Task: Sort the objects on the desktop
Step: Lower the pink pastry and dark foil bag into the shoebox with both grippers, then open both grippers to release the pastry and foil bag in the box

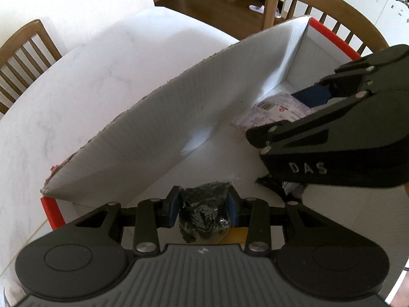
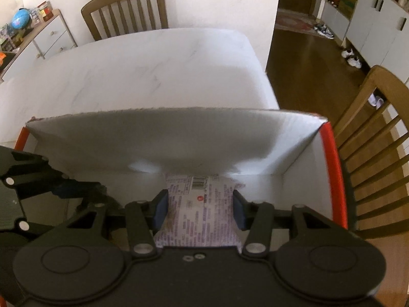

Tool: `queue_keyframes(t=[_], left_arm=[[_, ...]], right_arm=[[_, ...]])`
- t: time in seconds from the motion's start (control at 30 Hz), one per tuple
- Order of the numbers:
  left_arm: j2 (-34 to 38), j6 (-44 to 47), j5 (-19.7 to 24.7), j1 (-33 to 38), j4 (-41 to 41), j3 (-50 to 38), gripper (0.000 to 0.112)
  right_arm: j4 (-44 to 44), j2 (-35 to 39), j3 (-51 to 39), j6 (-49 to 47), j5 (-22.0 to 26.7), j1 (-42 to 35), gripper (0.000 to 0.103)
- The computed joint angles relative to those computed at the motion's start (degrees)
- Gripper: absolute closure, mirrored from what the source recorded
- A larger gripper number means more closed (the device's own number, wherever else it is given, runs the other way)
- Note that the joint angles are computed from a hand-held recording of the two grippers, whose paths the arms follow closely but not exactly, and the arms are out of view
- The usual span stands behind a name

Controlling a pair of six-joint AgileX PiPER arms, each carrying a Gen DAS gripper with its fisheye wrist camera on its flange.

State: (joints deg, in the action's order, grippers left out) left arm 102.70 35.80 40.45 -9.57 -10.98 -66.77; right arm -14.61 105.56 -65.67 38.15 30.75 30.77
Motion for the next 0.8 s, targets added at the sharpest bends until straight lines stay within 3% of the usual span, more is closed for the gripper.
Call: queue_keyframes(t=[0.4, 0.47, 0.53, 0.63, 0.8], left_arm=[[1.1, -0.7, 1.7, 1.1, -0.4, -1.1, 0.074], [0.9, -0.9, 1.4, 1.2, -0.2, -0.8, 0.065], [0.6, -1.0, 1.2, 1.2, -0.1, -0.5, 0.048], [-0.7, 1.6, 0.6, 1.8, -2.3, 0.5, 0.045], [-2.6, 3.6, 0.9, 3.0, -4.8, 1.4, 0.041]], right_arm=[[0.9, 0.6, 0.5, -0.2, -0.9, -0.1, 0.051], [0.8, 0.2, 1.2, -0.2, -1.3, -0.3, 0.051], [0.3, -0.1, 1.6, 0.4, -1.5, -0.3, 0.048], [-2.2, -0.7, 2.1, 3.0, -1.5, 0.0, 0.038], [-3.3, -2.0, 2.7, 4.7, -1.3, 0.3, 0.037]])
